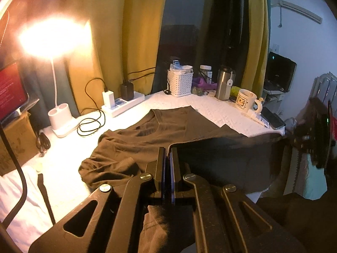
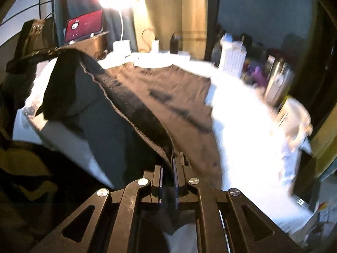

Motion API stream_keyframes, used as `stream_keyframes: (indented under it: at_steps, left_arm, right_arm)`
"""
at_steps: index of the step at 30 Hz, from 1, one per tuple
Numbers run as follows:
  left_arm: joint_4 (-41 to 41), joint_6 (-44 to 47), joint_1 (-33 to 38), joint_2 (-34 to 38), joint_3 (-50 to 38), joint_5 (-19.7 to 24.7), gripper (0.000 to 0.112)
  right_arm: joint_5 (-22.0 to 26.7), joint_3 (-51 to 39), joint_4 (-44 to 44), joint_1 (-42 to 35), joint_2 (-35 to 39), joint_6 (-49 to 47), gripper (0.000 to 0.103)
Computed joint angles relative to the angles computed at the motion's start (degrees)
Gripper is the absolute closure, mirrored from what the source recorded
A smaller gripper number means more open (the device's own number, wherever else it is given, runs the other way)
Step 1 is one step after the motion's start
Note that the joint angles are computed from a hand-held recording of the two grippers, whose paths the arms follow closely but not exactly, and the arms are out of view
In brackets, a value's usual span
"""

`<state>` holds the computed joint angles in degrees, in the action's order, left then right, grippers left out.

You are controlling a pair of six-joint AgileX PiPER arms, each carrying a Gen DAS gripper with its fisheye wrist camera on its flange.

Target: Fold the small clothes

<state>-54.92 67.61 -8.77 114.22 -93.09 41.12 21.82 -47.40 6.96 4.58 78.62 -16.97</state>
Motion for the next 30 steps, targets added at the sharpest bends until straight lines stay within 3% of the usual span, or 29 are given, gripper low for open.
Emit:
stream_keyframes:
  at_steps: [4,12,14,19,30]
  left_arm:
    - [1.9,-1.3,-0.2,0.2,-1.0,-0.8,0.110]
    - [5.0,-3.9,-0.4,1.4,-3.8,-2.1,0.110]
    - [6.3,-4.9,-0.7,1.8,-4.7,-2.9,0.110]
    - [9.6,-8.6,-1.1,3.4,-8.3,-3.5,0.110]
    - [21.3,-22.1,-1.9,11.4,-23.3,-2.3,0.110]
  right_arm:
    - [-1.0,-5.1,-4.3,-1.0,2.2,1.6,0.096]
    - [-4.8,-16.3,-24.8,0.2,10.4,17.6,0.096]
    - [-5.6,-19.5,-26.1,-0.1,12.8,18.6,0.095]
    - [-5.5,-27.6,-23.7,-0.8,18.4,16.2,0.095]
    - [0.5,-48.7,-6.0,-2.5,32.6,-2.4,0.095]
